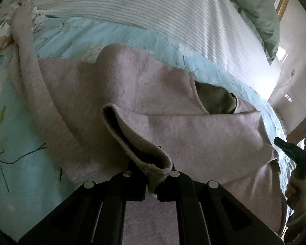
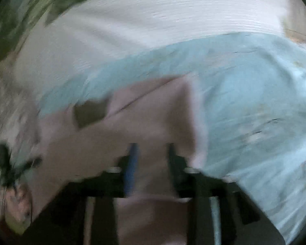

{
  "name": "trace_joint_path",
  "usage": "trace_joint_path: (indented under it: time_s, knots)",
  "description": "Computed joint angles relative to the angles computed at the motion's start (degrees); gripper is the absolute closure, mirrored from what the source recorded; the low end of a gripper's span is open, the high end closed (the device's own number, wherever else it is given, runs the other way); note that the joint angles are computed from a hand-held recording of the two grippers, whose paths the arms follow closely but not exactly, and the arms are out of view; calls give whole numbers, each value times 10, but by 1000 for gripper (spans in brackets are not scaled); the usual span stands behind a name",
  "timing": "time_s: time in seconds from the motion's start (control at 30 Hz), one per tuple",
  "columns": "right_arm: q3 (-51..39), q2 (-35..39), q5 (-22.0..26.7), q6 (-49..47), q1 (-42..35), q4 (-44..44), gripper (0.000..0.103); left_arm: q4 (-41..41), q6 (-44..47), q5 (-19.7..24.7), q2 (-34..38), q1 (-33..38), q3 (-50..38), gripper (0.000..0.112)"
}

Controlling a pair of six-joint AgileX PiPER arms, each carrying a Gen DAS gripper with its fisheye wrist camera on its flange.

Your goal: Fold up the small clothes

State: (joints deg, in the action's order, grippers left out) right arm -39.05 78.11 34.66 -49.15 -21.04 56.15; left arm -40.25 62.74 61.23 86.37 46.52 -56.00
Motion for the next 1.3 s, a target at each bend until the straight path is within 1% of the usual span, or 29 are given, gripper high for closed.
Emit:
trace_joint_path:
  time_s: [0.03, 0.1, 0.13, 0.17, 0.2, 0.23, 0.27, 0.3, 0.33, 0.37, 0.4, 0.43, 0.47, 0.5, 0.53, 0.63, 0.7, 0.83, 0.9, 0.97, 1.0, 1.03, 1.07, 1.1, 1.13, 1.17, 1.2, 1.23, 1.3]
  knots:
    - [-1, 17, 2, 5, 18, -6, 47, 2, -2, -2, 0, 1, 1, 105]
    - [7, 42, -12, 21, 25, -19, 49, 6, -8, 1, 0, 9, -1, 100]
    - [14, 37, 1, -1, 3, 7, 49, 6, -8, 7, 2, 16, -5, 98]
    - [20, 26, 8, 1, -11, 11, 49, 9, -9, 11, 4, 29, -10, 94]
    - [21, 12, 12, 26, -19, -5, 49, 13, -13, 10, 5, 34, -14, 92]
    - [25, -5, 24, 36, -30, -9, 49, 18, -18, 3, 6, 48, -22, 94]
    - [31, -26, 46, 30, -46, 0, 49, 19, -22, 2, 9, 55, -28, 94]
    - [43, -48, 66, 20, -55, 14, 48, 19, -28, 7, 18, 66, -42, 90]
    - [53, -75, 92, 14, -61, 24, 47, 22, -45, 13, 32, 76, -63, 86]
    - [58, -94, 111, 13, -64, 25, 46, 22, -63, 12, 44, 84, -83, 76]
    - [63, -123, 120, 33, -45, 18, 45, 22, -73, 9, 50, 87, -94, 68]
    - [69, -141, 131, 35, -40, 19, 41, 24, -91, 1, 59, 87, -113, 63]
    - [78, -161, 143, 38, -33, 23, 38, 30, -108, -7, 66, 84, -129, 53]
    - [83, -168, 145, 40, -21, 29, 37, 37, -130, -17, 77, 79, -150, 49]
    - [91, -178, 152, 42, -11, 33, 36, 42, -157, -26, 91, 70, -178, 49]
    - [107, -186, 135, 65, 47, 40, 36, 62, -235, -33, 136, 45, -261, 40]
    - [114, -184, 129, 67, 68, 45, 36, 77, -287, -32, 174, 28, -326, 29]
    - [120, -167, 94, 81, 99, 42, 36, 161, -440, -31, 277, -32, -487, 29]
    - [119, -159, 91, 81, 101, 49, 36, 199, -503, -16, 328, -57, -561, 29]
    - [115, -152, 91, 81, 103, 50, 36, 237, -561, -10, 366, -80, -610, 30]
    - [111, -149, 90, 83, 107, 48, 36, 246, -575, -12, 373, -86, -618, 40]
    - [109, -147, 89, 84, 111, 47, 36, 251, -594, -27, 373, -99, -608, 53]
    - [106, -147, 89, 86, 112, 46, 36, 244, -594, -27, 372, -105, -604, 88]
    - [104, -148, 91, 85, 111, 46, 36, 237, -598, -36, 362, -116, -583, 102]
    - [103, -149, 93, 81, 108, 48, 36, 239, -615, -59, 332, -133, -538, 102]
    - [103, -152, 95, 79, 105, 51, 36, 230, -613, -99, 293, -148, -481, 104]
    - [104, -157, 96, 80, 105, 52, 36, 230, -616, -127, 243, -176, -424, 104]
    - [106, -160, 98, 76, 102, 59, 36, 227, -614, -168, 201, -199, -366, 104]
    - [114, -170, 107, 65, 93, 75, 36, 235, -636, -213, 123, -259, -278, 105]
